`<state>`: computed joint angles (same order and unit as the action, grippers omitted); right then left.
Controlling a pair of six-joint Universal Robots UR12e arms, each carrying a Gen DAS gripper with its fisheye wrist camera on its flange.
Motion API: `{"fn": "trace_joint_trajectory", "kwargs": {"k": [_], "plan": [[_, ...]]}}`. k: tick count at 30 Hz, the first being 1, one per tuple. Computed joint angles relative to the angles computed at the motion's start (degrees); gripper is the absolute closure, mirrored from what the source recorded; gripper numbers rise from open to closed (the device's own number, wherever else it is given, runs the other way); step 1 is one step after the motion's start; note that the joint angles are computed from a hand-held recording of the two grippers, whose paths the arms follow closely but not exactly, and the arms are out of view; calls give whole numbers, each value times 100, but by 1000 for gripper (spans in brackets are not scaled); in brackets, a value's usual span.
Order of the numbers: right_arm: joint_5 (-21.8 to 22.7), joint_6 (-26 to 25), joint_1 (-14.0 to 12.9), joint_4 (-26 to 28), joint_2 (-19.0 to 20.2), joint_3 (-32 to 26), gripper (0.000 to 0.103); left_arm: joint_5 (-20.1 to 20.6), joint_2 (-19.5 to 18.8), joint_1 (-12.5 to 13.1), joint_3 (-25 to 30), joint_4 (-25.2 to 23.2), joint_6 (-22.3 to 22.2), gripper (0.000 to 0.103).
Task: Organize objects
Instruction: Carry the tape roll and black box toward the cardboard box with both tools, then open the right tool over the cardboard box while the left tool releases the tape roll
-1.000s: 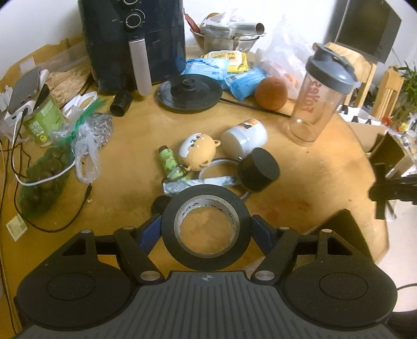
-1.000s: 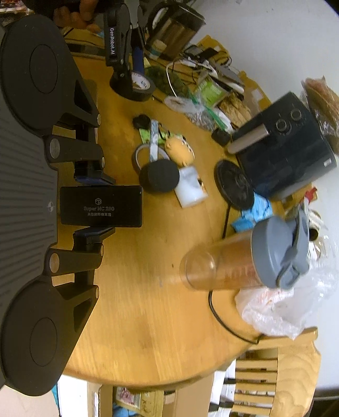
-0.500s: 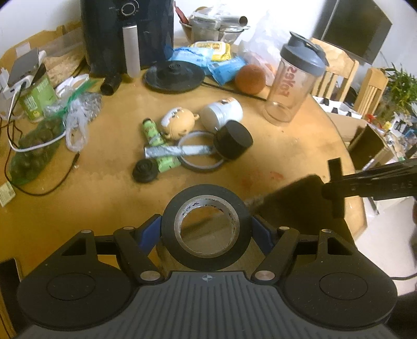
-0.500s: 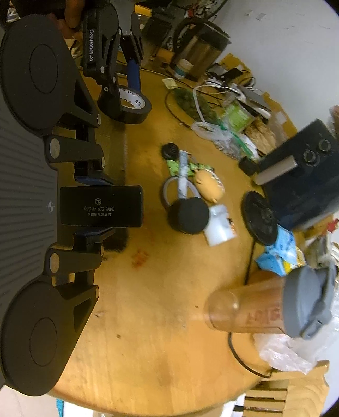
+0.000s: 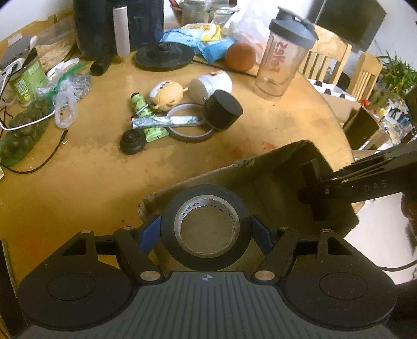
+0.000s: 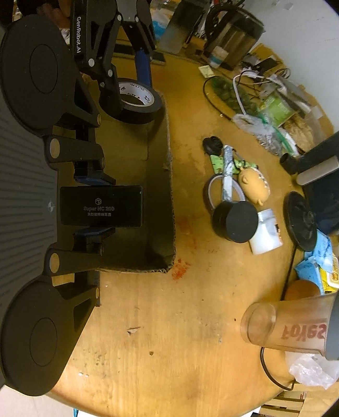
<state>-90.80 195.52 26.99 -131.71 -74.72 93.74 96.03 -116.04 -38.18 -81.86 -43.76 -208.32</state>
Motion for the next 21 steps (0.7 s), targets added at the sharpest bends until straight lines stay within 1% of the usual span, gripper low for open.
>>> {"fn": "trace_joint_trajectory", "kwargs": {"k": [7, 10, 14, 17, 19, 21], "plan": [[-321, 32, 90, 395, 219, -273, 69, 69, -85, -3, 70, -166, 53, 30], [-622, 82, 159, 499, 311, -394, 69, 192, -125, -31, 139, -274, 95, 30], [-982, 52, 230, 724, 427, -555, 69, 249, -156, -47, 201, -366, 57, 30], [-1216, 17, 285, 773, 473, -604, 68, 328, -170, -64, 233, -413, 61, 30], [-1316, 19, 308, 749, 486, -612, 58, 375, -171, -74, 243, -407, 89, 30], [-1261, -12, 313, 622, 462, -573, 42, 508, -164, -99, 246, -362, 113, 30]]}}
